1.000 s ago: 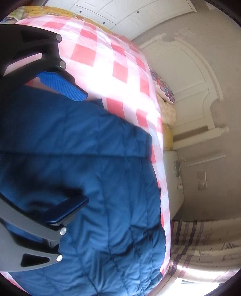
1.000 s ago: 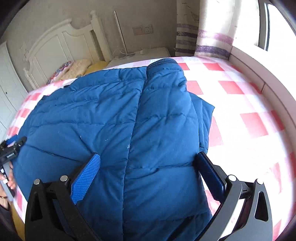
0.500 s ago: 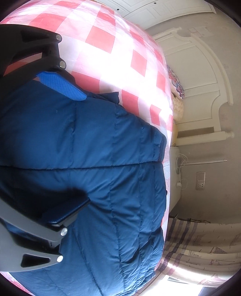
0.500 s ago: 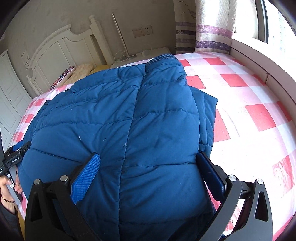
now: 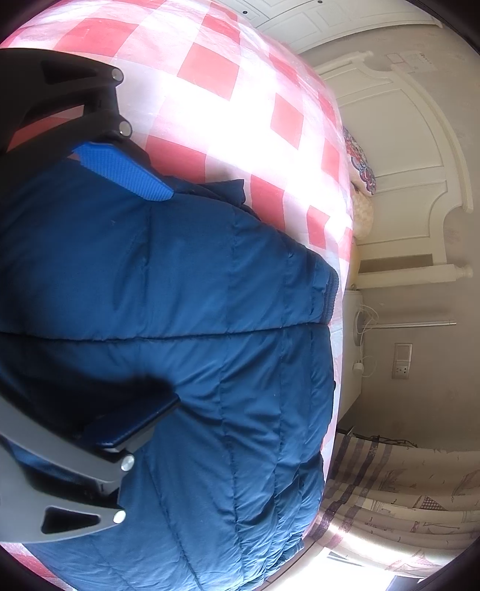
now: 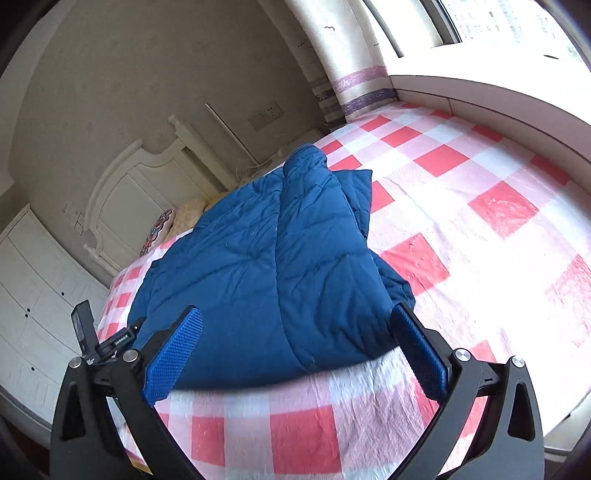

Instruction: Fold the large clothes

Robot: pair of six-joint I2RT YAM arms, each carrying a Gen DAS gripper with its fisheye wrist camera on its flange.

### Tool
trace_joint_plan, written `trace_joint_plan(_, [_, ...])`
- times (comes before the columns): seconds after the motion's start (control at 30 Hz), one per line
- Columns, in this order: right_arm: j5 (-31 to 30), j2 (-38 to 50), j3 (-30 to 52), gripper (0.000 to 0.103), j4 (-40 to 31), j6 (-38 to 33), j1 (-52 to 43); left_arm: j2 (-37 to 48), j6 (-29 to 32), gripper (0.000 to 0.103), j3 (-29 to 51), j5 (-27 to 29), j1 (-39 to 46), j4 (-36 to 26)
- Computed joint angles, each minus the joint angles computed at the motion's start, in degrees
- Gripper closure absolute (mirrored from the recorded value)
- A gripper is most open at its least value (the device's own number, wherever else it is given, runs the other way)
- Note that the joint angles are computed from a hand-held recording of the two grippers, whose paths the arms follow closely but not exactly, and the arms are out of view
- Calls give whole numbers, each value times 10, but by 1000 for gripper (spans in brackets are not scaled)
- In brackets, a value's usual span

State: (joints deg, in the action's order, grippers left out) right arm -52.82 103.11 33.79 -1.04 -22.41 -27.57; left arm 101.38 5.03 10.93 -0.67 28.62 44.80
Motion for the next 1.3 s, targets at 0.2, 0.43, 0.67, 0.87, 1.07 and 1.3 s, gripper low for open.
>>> trace_joint_plan(0.2, [-10,41,5,5,-125,-89,-15,4,0,1,3,16,9,-3])
trace_joint_plan(0.43, [25,74,-36,4,168,193,121,6,2,1,6,24,15,-4])
trace_joint_plan(0.67, [159,132,-12,7,399,459,248,7,0,1,14,46,27,-22])
trace_joint_plan(0.87, [14,242,-41,65,616,585,170,7,-10,1,17,32,24,-26])
trace_joint_plan(1.07, [-166,205,-91,71,483,436,26,-12,8,1,-13,25,15,-15])
trace_joint_plan(1.3, [-191,147,12,71,-135,-145,-158,-375,-48,3,-59,-31,-131,-371])
